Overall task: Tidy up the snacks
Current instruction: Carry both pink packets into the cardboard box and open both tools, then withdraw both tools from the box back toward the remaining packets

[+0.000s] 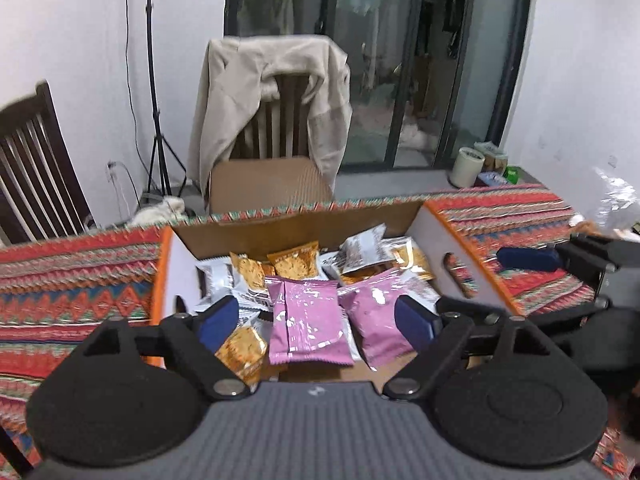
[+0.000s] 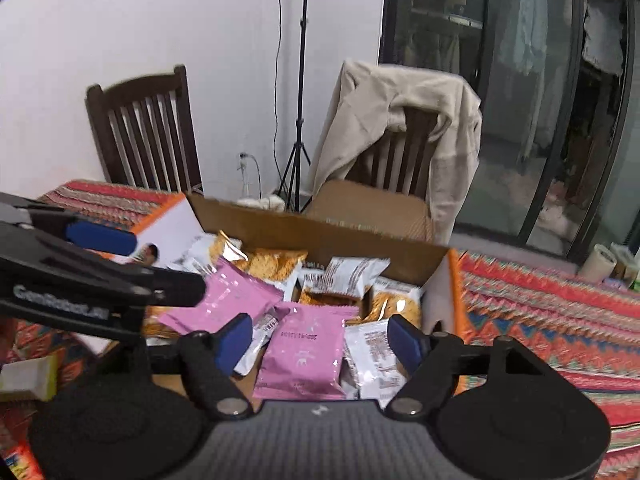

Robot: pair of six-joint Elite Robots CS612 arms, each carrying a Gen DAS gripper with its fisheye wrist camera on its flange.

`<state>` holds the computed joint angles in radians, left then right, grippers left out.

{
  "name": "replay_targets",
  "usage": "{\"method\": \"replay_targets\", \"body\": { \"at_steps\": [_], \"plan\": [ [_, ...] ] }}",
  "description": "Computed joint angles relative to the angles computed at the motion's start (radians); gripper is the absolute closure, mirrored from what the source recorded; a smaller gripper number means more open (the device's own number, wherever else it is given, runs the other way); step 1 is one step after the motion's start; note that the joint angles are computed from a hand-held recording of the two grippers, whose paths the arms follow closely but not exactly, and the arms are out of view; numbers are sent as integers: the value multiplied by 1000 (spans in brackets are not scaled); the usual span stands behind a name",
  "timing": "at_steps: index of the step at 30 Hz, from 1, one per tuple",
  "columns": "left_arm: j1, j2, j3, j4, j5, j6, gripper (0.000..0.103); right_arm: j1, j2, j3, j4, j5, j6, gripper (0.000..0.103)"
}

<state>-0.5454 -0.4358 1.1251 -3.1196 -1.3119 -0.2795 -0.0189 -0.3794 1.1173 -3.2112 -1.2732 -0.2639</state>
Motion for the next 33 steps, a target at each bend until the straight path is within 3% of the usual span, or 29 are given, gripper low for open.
{"method": "replay_targets", "body": {
  "at_steps": [8, 15, 23, 26, 30, 33],
  "plan": [
    [-56, -173, 325, -260, 57, 58, 4, -26, -168, 292, -242, 23, -24, 22],
    [-113, -266, 570, -494, 95, 57, 0, -52, -267, 519, -422, 89, -41, 16],
    [-205, -287, 768, -745, 250, 34, 0, -77, -321, 752, -651, 171, -47, 14],
    [-230, -285, 825, -814, 273, -5, 0, -85, -323, 821, -738, 196, -36, 10],
    [-262, -274, 893, -865, 313, -82, 0, -93, -305, 889, -839, 220, -25, 10],
    [-289, -260, 931, -876, 371, -122, 0, -90, -281, 928, -914, 194, -38, 10]
  ]
}}
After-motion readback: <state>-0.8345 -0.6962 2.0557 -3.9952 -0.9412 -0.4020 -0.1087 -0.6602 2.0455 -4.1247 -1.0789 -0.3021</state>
